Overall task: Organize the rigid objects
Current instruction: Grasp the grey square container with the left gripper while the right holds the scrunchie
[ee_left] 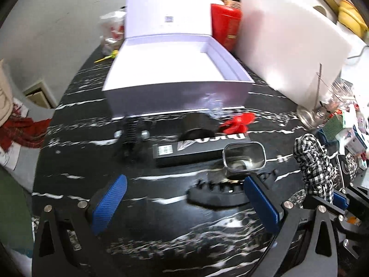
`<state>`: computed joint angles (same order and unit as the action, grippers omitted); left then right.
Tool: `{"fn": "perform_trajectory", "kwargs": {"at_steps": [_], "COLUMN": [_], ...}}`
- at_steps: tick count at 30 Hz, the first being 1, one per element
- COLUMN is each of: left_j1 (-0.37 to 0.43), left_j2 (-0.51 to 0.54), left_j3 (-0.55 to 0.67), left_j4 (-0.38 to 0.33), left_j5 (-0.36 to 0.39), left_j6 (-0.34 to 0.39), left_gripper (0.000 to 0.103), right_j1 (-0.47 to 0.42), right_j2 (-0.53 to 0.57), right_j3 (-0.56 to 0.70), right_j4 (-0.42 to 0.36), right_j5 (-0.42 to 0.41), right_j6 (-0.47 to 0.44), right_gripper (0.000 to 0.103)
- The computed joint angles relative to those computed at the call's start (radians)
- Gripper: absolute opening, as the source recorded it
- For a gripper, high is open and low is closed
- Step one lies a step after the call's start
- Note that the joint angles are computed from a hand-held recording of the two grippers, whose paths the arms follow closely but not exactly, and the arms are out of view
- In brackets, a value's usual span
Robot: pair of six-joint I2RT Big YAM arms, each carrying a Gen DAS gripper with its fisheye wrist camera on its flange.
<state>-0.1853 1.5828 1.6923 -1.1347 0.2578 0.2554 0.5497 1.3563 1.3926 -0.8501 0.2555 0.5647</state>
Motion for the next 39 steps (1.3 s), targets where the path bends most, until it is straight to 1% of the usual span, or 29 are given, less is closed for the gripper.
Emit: {"fn": "perform_trajectory", "kwargs": {"at_steps": [4, 11, 16, 18, 20, 21, 23, 24, 26, 27, 28, 33, 39], "left_j1": [-0.033, -0.085, -0.118, -0.129, -0.139, -0.144, -0.149, -0.149, -0.150, -0.150, -0.149, -0.136, -0.118], "left_j2": [0.013, 0.033, 0.048, 0.053, 0.058, 0.062, 0.058, 0.058, 0.058, 0.060, 0.063, 0.061, 0.029], "left_j3": [0.010, 0.028, 0.035, 0.036, 0.036, 0.037, 0.028, 0.027, 0.024, 0.025, 0.026, 0.028, 0.013], "left_j4": [-0.010, -0.017, -0.022, -0.020, -0.017, -0.011, 0.006, 0.010, 0.015, 0.013, 0.012, 0.008, 0.025], "left_j5": [0.018, 0.002, -0.002, -0.005, -0.021, -0.031, -0.038, -0.038, -0.039, -0.043, -0.043, -0.013, 0.002], "left_j6": [0.023, 0.042, 0.058, 0.062, 0.059, 0.057, 0.051, 0.050, 0.046, 0.043, 0.038, 0.024, 0.033], "left_gripper": [0.103, 0.103, 0.103, 0.100, 0.088, 0.085, 0.075, 0.072, 0.055, 0.049, 0.047, 0.046, 0.046], "right_j1": [-0.024, -0.055, -0.080, -0.088, -0.095, -0.098, -0.103, -0.105, -0.108, -0.111, -0.113, -0.114, -0.108], "right_j2": [-0.017, -0.043, -0.055, -0.056, -0.057, -0.058, -0.059, -0.060, -0.062, -0.060, -0.057, -0.055, -0.055], "right_j3": [-0.026, -0.065, -0.087, -0.092, -0.097, -0.100, -0.105, -0.107, -0.111, -0.110, -0.109, -0.104, -0.099], "right_j4": [-0.001, 0.000, 0.002, 0.001, 0.000, 0.000, 0.001, 0.002, 0.002, 0.004, 0.006, 0.012, 0.022], "right_j5": [-0.001, 0.007, -0.006, -0.007, -0.010, -0.013, -0.016, -0.019, -0.022, -0.025, -0.026, -0.019, -0.016], "right_j6": [0.028, 0.044, 0.057, 0.060, 0.065, 0.067, 0.073, 0.075, 0.079, 0.078, 0.075, 0.062, 0.054], "right_gripper": [0.017, 0.018, 0.018, 0.018, 0.018, 0.018, 0.018, 0.018, 0.018, 0.018, 0.018, 0.018, 0.018]}}
